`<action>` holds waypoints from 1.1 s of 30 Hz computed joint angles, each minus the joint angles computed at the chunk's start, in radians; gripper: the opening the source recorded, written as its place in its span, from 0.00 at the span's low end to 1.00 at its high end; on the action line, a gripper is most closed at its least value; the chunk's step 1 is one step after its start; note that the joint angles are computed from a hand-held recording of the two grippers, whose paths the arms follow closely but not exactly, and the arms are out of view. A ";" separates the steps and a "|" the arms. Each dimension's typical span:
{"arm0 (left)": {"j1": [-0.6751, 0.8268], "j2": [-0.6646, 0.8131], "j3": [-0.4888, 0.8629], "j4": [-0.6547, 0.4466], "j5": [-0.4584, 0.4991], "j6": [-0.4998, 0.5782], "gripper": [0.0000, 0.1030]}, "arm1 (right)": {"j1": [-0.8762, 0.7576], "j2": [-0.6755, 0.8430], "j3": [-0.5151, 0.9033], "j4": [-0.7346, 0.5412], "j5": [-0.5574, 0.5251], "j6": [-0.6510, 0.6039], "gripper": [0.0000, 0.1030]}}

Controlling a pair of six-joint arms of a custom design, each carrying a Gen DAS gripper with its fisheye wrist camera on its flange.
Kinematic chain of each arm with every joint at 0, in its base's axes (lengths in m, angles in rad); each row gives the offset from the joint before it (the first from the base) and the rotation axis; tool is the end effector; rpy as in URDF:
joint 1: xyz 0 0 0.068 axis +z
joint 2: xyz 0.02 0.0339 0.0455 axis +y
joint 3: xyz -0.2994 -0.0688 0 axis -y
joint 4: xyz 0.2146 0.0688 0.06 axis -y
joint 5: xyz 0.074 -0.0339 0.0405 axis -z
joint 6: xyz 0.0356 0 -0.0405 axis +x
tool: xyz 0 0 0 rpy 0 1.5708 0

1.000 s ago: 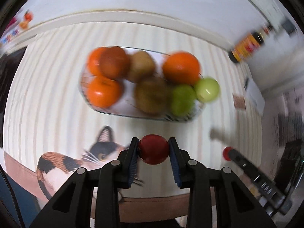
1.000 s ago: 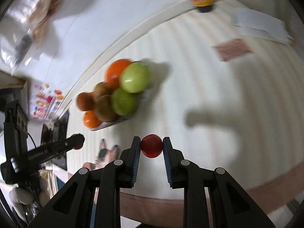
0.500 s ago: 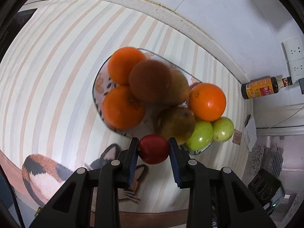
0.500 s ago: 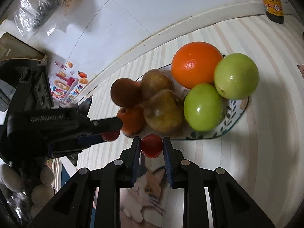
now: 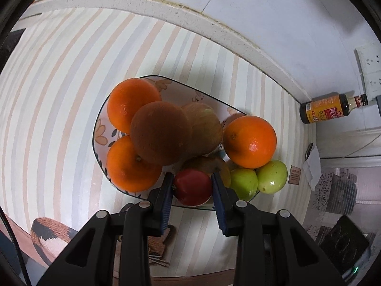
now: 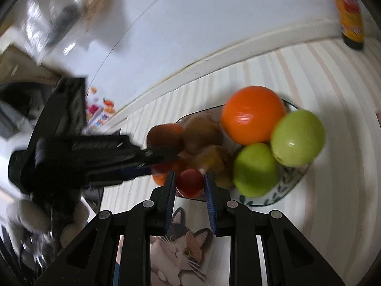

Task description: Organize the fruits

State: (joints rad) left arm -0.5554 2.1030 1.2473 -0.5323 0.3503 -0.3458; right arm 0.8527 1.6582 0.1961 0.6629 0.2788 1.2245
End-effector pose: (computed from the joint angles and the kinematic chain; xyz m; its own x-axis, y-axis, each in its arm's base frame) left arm 0.3143 -0.2094 0.1432 -0.9719 0.2284 -0.0566 0.2326 0.8956 -0.3791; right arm 0.1419 0.1476 0.1274 -0.7223 0.5477 -0.4222 0.2407 0.7715 0.5889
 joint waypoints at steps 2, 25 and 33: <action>0.004 0.022 0.032 -0.036 0.001 0.006 0.28 | 0.012 0.032 0.028 -0.005 -0.008 -0.013 0.25; 0.111 -0.228 -0.136 0.016 -0.234 0.125 0.90 | 0.033 0.211 0.240 -0.107 0.042 0.005 0.67; 0.146 -0.465 -0.313 0.059 -0.367 0.210 0.90 | 0.232 -0.140 0.401 -0.910 0.290 0.298 0.91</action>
